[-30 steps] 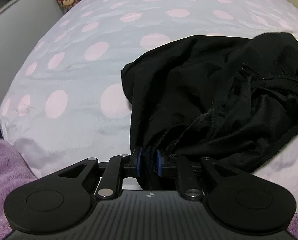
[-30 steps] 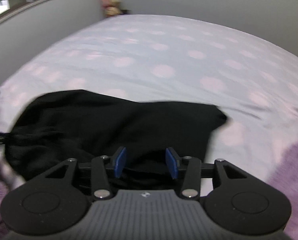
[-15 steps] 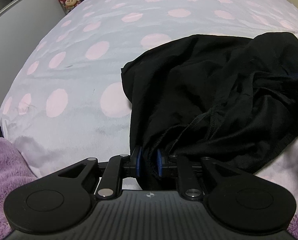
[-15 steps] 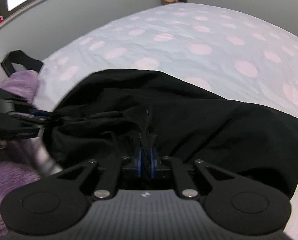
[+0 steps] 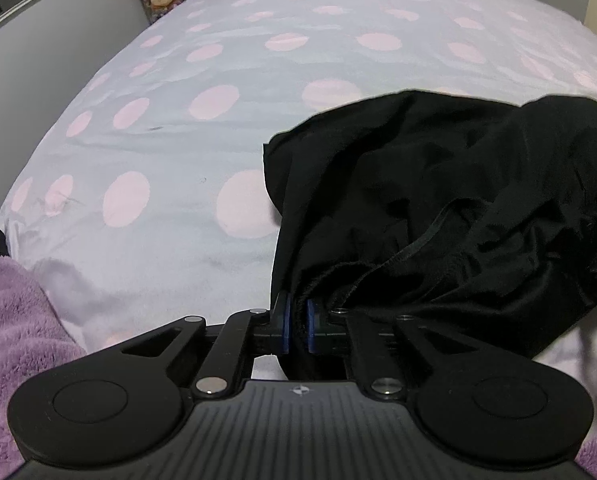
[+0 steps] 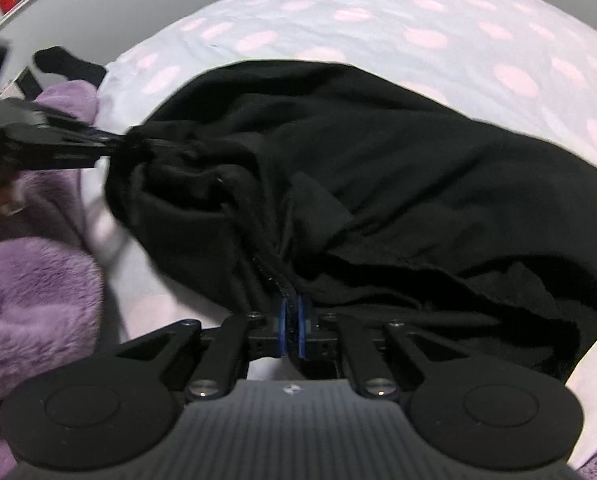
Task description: Fold clothes
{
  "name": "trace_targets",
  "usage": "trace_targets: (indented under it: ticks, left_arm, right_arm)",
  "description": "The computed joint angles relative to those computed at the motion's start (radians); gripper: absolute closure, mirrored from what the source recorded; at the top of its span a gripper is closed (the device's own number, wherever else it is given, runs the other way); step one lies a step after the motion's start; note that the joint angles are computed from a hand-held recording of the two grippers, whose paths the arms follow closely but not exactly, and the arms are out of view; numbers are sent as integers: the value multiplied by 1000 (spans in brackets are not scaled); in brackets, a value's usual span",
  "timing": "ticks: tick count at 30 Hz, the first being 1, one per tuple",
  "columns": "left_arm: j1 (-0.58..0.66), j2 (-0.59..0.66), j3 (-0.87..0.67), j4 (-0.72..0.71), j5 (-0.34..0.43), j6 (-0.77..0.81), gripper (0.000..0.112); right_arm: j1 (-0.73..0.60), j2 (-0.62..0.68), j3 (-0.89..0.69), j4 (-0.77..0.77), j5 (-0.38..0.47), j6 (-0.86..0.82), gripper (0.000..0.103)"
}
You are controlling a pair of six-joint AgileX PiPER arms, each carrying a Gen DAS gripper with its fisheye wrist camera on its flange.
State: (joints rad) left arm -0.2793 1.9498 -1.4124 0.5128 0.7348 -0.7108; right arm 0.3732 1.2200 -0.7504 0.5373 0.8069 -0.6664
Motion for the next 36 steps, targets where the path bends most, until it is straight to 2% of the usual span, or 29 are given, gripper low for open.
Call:
trace_targets:
  ticks: [2,4,6,7,9,12,16,17,18,21,23,25,26,27,30,32,36]
  left_arm:
    - [-7,5,-16,-7,22,37,106]
    - [-15,16,-32,-5,41,61,106]
    - [-19,11,-24,2,26,66,104]
    - [-16,5,-20,-12,15,89,100]
    - [-12,-2,-17,-32,0,133,95]
    - [-16,-4,-21,-32,-5,165,95]
    - [-22,-5,-20,-35,-41,192,95]
    - [-22,-1,-25,-43,-43,207,95]
    - [-24,3,-27,-47,-43,215,95]
    - [-23,7,-30,-53,-47,223,95]
    - [-16,2,-26,-64,-54,223,95]
    - [-5,-4,-22,-79,-64,226,95]
    - [-1,-7,-21,-84,-67,225,94]
    - [4,-9,-20,-92,-72,230,94]
    - [19,-5,-30,-119,-80,269,90]
    - [25,7,-47,-135,-78,319,83]
    - [31,57,-107,-166,-47,455,83]
  right_arm:
    - [8,4,-4,17,-2,-21,95]
    - [17,-4,-10,18,0,-34,90]
    - [41,-10,-16,-8,-11,-15,88]
    - [46,-17,-18,-12,-16,-14,86]
    - [43,-24,-33,7,-12,-25,60]
    - [47,-5,-65,51,-21,-51,44]
    - [85,47,-97,129,-50,-95,36]
    - [102,67,-105,146,-68,-100,27]
    - [122,87,-112,157,-93,-98,23]
    - [166,153,-149,165,-135,-70,24]
    - [185,191,-171,189,-156,-73,31]
    - [198,222,-193,193,-145,-77,53]
    - [201,226,-196,193,-135,-85,72]
    - [202,217,-189,200,-127,-104,82]
    - [186,177,-160,234,-87,-176,90]
    - [161,151,-153,255,-32,-225,91]
    - [131,118,-150,254,86,-268,95]
